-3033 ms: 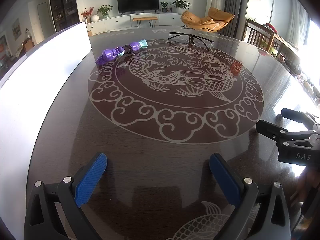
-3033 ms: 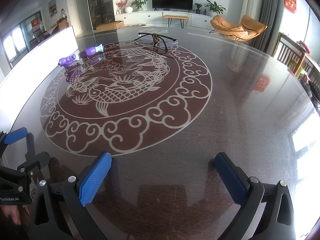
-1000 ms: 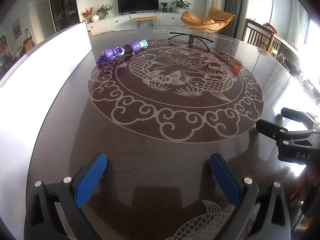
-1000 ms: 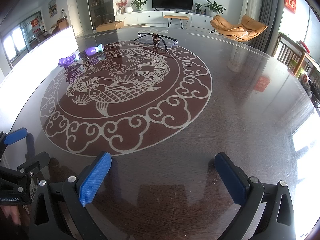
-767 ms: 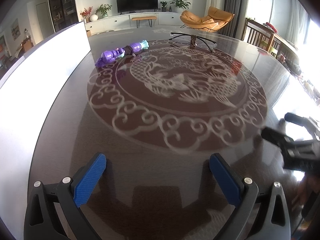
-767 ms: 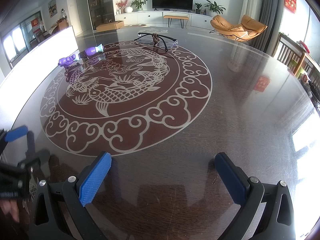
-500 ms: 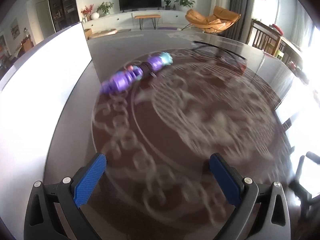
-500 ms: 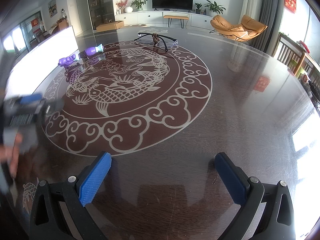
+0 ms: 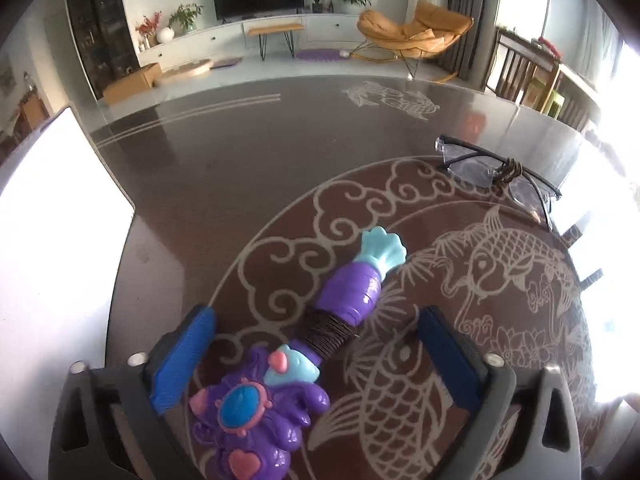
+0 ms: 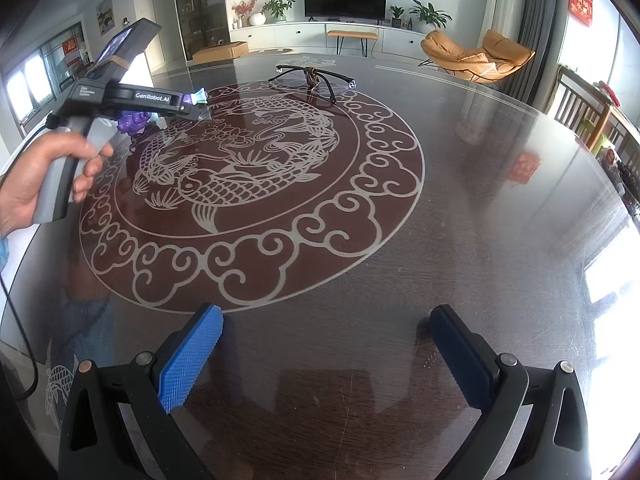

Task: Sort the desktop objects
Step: 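Grasp the purple toy wand with the left tool and lift it, then grasp the rimless glasses with the right tool while the left tool holds the wand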

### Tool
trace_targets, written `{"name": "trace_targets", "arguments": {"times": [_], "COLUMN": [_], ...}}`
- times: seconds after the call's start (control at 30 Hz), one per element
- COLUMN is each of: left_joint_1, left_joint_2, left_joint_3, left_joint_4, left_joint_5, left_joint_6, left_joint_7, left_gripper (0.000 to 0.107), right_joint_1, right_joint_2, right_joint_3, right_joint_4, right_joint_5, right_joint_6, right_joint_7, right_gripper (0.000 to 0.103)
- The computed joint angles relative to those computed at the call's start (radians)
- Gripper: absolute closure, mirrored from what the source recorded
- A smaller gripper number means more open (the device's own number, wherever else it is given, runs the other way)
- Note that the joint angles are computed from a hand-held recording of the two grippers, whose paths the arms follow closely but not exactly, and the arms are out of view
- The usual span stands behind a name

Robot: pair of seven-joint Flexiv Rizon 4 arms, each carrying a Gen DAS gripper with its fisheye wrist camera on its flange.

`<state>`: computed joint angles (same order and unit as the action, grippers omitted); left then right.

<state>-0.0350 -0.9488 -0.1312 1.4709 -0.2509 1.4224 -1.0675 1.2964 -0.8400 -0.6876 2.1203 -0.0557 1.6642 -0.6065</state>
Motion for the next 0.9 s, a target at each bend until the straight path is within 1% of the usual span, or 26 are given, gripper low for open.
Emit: {"name": "trace_targets", "arguments": {"times": [0.03, 0.07, 0.1, 0.13, 0.17, 0.2, 0.23, 0.3, 0.4, 0.47, 0.5, 0.53, 0.6, 0.63, 0.67, 0.7, 0.73, 0.77, 0.8, 0.9], "left_joint_1": [0.006, -0.001, 0.011, 0.030, 0.032, 0.033, 0.046, 0.065, 0.092, 0.122, 0.151, 0.164, 0.161, 0.152, 0.158, 0.180, 0.200, 0.192, 0.165, 0.169], "left_joint_2": [0.008, 0.014, 0.022, 0.035, 0.050, 0.072, 0.090, 0.151, 0.225, 0.256, 0.267, 0.277, 0.290, 0.297, 0.294, 0.291, 0.288, 0.293, 0.302, 0.296], "left_joint_3": [-0.016, 0.001, -0.010, -0.037, -0.031, -0.027, -0.040, -0.051, -0.064, -0.079, -0.098, -0.102, -0.087, -0.073, -0.074, -0.094, -0.106, -0.106, -0.087, -0.095], "left_joint_4": [0.033, 0.044, 0.060, 0.093, 0.127, 0.177, 0.225, 0.367, 0.563, 0.662, 0.700, 0.733, 0.765, 0.775, 0.772, 0.767, 0.756, 0.753, 0.737, 0.725], "left_joint_5": [-0.036, -0.007, -0.010, -0.032, -0.012, -0.009, -0.005, 0.010, 0.067, 0.118, 0.150, 0.176, 0.215, 0.232, 0.250, 0.273, 0.316, 0.294, 0.268, 0.269], "left_joint_6": [0.066, 0.087, 0.092, 0.110, 0.136, 0.173, 0.205, 0.295, 0.429, 0.502, 0.524, 0.545, 0.561, 0.564, 0.562, 0.552, 0.532, 0.501, 0.438, 0.435], "left_joint_7": [0.019, -0.028, -0.034, -0.019, -0.049, -0.066, -0.078, -0.122, -0.182, -0.230, -0.254, -0.274, -0.296, -0.298, -0.300, -0.303, -0.321, -0.298, -0.282, -0.279], "left_gripper": [0.060, 0.080, 0.080, 0.080, 0.080, 0.080, 0.080, 0.080, 0.080, 0.080, 0.080, 0.080, 0.080, 0.078, 0.072, 0.065, 0.041, 0.008, 0.004, 0.004], "right_joint_1": [-0.001, -0.001, -0.001, -0.001, -0.001, -0.001, -0.001, -0.001, -0.002, -0.001, -0.001, -0.001, 0.000, -0.002, -0.002, -0.002, -0.001, -0.002, -0.002, -0.002], "right_joint_2": [-0.001, -0.001, -0.001, -0.001, -0.001, -0.001, -0.001, -0.001, -0.001, -0.001, -0.002, -0.001, 0.000, -0.001, -0.001, -0.001, 0.000, -0.001, -0.002, -0.001], "right_joint_3": [0.001, 0.001, 0.001, 0.001, 0.001, 0.001, 0.001, 0.001, 0.001, 0.001, 0.001, 0.001, 0.001, 0.001, 0.001, 0.002, 0.001, 0.001, 0.001, 0.001], "right_joint_4": [-0.001, -0.001, -0.001, -0.001, -0.001, -0.001, -0.001, -0.001, -0.001, -0.001, -0.001, -0.001, -0.001, -0.001, -0.001, -0.002, -0.001, -0.002, -0.002, -0.002], "right_joint_5": [0.000, 0.000, 0.001, 0.001, 0.001, 0.001, 0.001, 0.001, 0.001, 0.001, 0.002, 0.002, 0.002, 0.002, 0.002, 0.002, 0.002, 0.002, 0.002, 0.002], "right_joint_6": [0.000, 0.000, 0.000, 0.000, 0.000, 0.000, 0.000, 0.000, 0.000, 0.000, 0.001, 0.000, 0.000, 0.000, 0.000, 0.001, 0.000, 0.000, 0.001, 0.001], "right_joint_7": [0.000, 0.000, -0.001, -0.001, -0.001, -0.001, -0.001, -0.001, -0.001, -0.002, -0.001, -0.002, -0.002, -0.002, -0.002, -0.002, -0.002, -0.002, -0.002, -0.002], "right_gripper": [0.000, 0.000, 0.000, 0.000, 0.000, 0.000, 0.000, 0.000, 0.000, 0.000, 0.000, 0.000, 0.000, 0.000, 0.000, 0.000, 0.000, 0.000, 0.000, 0.000]}}
